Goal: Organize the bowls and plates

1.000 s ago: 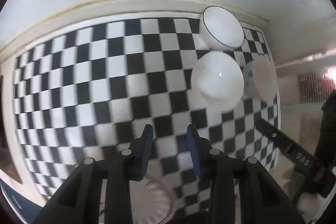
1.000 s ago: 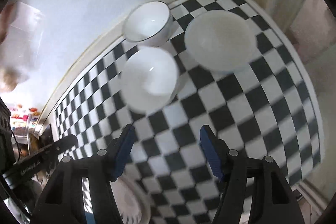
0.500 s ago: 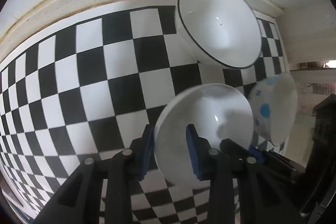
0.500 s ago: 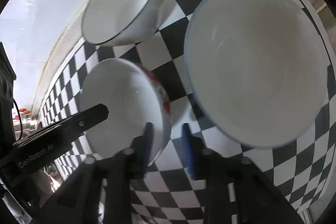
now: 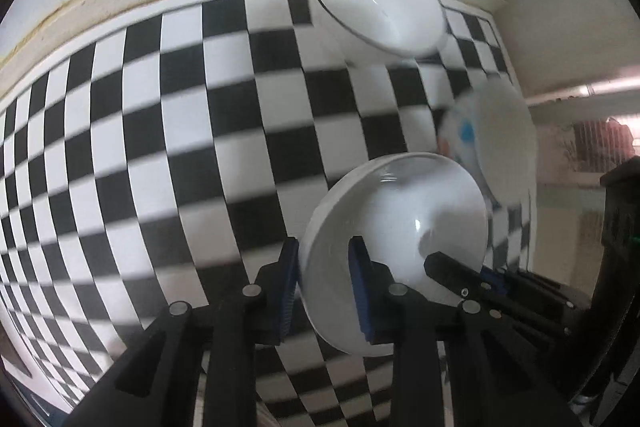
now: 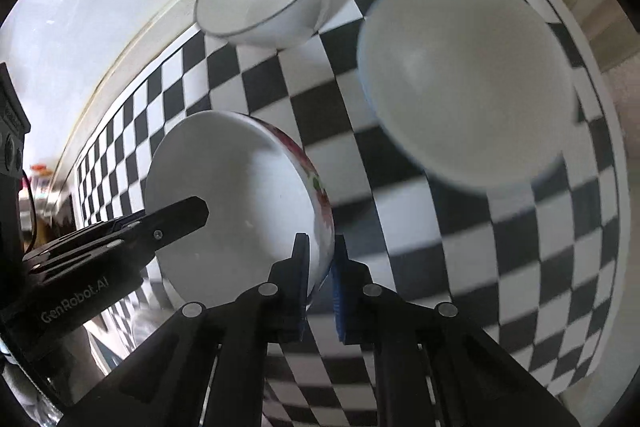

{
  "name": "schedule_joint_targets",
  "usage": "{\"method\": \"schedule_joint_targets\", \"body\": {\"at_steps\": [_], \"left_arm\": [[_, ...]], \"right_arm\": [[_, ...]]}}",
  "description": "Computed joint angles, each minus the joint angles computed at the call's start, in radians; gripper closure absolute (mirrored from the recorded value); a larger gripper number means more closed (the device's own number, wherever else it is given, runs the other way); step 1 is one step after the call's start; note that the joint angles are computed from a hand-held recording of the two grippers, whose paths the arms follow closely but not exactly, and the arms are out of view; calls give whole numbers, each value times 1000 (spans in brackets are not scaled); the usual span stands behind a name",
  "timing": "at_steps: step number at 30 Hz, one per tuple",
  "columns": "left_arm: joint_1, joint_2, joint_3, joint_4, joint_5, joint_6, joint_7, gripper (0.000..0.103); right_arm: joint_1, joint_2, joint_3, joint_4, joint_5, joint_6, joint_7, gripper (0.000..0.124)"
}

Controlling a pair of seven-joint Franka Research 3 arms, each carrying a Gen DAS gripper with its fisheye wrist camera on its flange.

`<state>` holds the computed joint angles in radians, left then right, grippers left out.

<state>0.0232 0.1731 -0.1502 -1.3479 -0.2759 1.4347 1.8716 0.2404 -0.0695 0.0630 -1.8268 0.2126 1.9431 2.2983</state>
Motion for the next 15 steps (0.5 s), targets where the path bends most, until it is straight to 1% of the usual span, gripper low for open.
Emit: {"method": "schedule_joint_targets", "body": {"at_steps": [4, 8, 10, 15], "left_arm": [[13, -130, 17, -147, -33, -9, 45, 80], [-2, -239, 40, -276, -29, -7, 84, 80], [-12, -280, 53, -324, -23, -19, 110, 80], [-34, -335, 73, -412, -8, -33, 132, 80]], "right_arm": [[13, -93, 15, -77, 6, -23, -14, 112], [27, -195, 38, -178, 25, -29, -3, 112], [32, -233, 49, -217, 28, -37, 3, 112], [36, -319, 53, -317, 72, -31, 0, 112]]}}
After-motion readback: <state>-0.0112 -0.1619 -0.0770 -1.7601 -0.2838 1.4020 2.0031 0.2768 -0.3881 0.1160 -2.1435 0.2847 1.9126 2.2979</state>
